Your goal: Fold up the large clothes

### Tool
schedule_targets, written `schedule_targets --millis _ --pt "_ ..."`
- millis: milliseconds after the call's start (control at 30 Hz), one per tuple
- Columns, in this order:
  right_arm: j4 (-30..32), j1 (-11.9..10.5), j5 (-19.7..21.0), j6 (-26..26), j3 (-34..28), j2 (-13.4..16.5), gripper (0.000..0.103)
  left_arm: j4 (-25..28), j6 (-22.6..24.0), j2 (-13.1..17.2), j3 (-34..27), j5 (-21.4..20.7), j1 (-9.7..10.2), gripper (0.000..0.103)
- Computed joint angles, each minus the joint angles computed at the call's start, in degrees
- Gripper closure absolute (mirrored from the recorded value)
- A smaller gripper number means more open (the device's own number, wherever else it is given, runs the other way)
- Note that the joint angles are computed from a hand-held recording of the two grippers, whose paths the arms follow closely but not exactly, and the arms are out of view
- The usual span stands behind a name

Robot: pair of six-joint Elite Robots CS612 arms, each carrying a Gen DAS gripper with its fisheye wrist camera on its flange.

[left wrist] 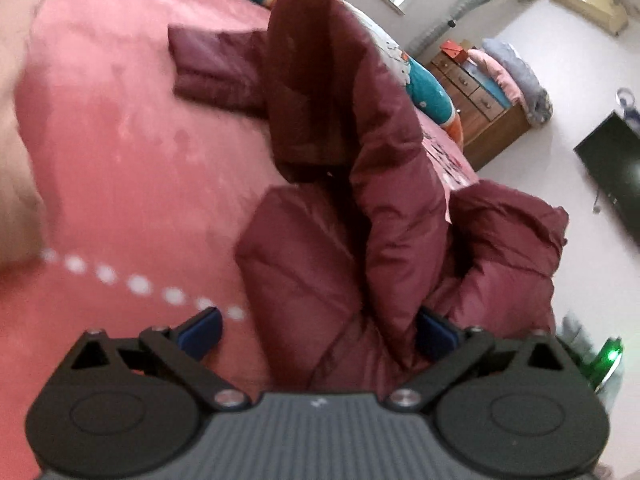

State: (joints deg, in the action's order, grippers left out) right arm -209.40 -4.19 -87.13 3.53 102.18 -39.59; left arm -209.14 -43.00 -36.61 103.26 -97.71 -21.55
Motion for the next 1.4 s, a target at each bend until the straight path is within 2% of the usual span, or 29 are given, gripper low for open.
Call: schedule_targets --millis 100,167,200,233,267,300,367,467,633,733,900,1000,1067,1200,1333,1400 --pt "0.38 0.09 0.25 -0.42 0.4 -0.38 0.0 -0.87 0.0 1.12 -1.41 0.72 -0.55 0.001" --pt "0.44 0.01 0.79 -0.04 0.54 -0.53 0.0 -2.47 -1.79 1.48 -1.52 0.99 -0.78 0.004" --pt "0.51 -0.01 1.04 0.17 0.61 -0.63 0.0 -3.45 -2.69 1.7 -1.62 0.75 -0.86 0.019" --pt "0.59 0.01 1.2 0.33 0.65 -0.72 0.0 -4.3 -3.63 1.89 -1.8 0.07 -0.92 0.029" --pt "0.48 0.0 1.38 0.53 0.83 -0.87 0.0 -4.39 -4.33 1.79 -1.73 0.24 -1.13 0.049" --pt "0.18 0.0 1.6 0.69 0.98 -0.98 0.0 -4.57 -4.75 1.61 -1.48 1.11 -1.52 0.062" --pt "-0.74 0.05 1.95 0.65 1.27 -1.05 0.0 -5.37 -5.43 0.97 -0.78 3.12 -2.47 0.073" --pt "-3.12 0.21 2.71 -0.08 1.81 -1.22 0.0 -5.81 -6.06 -0.48 0.79 7.35 -3.93 0.08" --pt "-6.48 0.07 7.21 -0.96 3.96 -2.37 0.0 -6.97 -7.78 -3.71 5.39 14.65 -6.77 0.083" --pt "-7.52 -0.28 13.18 -1.01 5.74 -3.44 0.0 -10.09 -9.72 -5.35 9.21 18.98 -8.68 0.083" --pt "-6.05 -0.54 25.16 -1.79 8.17 -4.97 0.0 -12.91 -17.42 -8.16 16.66 25.05 -11.76 0.083" --pt "-3.62 0.17 30.03 -4.62 9.71 -5.92 0.0 -12.96 -23.06 -9.71 21.22 28.89 -13.91 0.083" --pt "-2.39 0.78 31.5 -6.72 10.85 -6.6 0.0 -12.18 -27.56 -10.46 23.79 30.76 -15.31 0.083" --pt "-1.67 1.99 32.08 -10.63 13.4 -7.95 0.0 -10.07 -30.15 -11.03 25.93 32.97 -17.57 0.083" --pt "-0.51 2.07 30.33 -10.55 14.68 -8.95 0.0 -8.7 -28.11 -11.99 26.03 32.25 -17.47 0.078" --pt "-0.87 1.59 29.73 -9.29 15.08 -9.35 0.0 -8.63 -26.81 -12.55 26.17 32.03 -17.27 0.07"
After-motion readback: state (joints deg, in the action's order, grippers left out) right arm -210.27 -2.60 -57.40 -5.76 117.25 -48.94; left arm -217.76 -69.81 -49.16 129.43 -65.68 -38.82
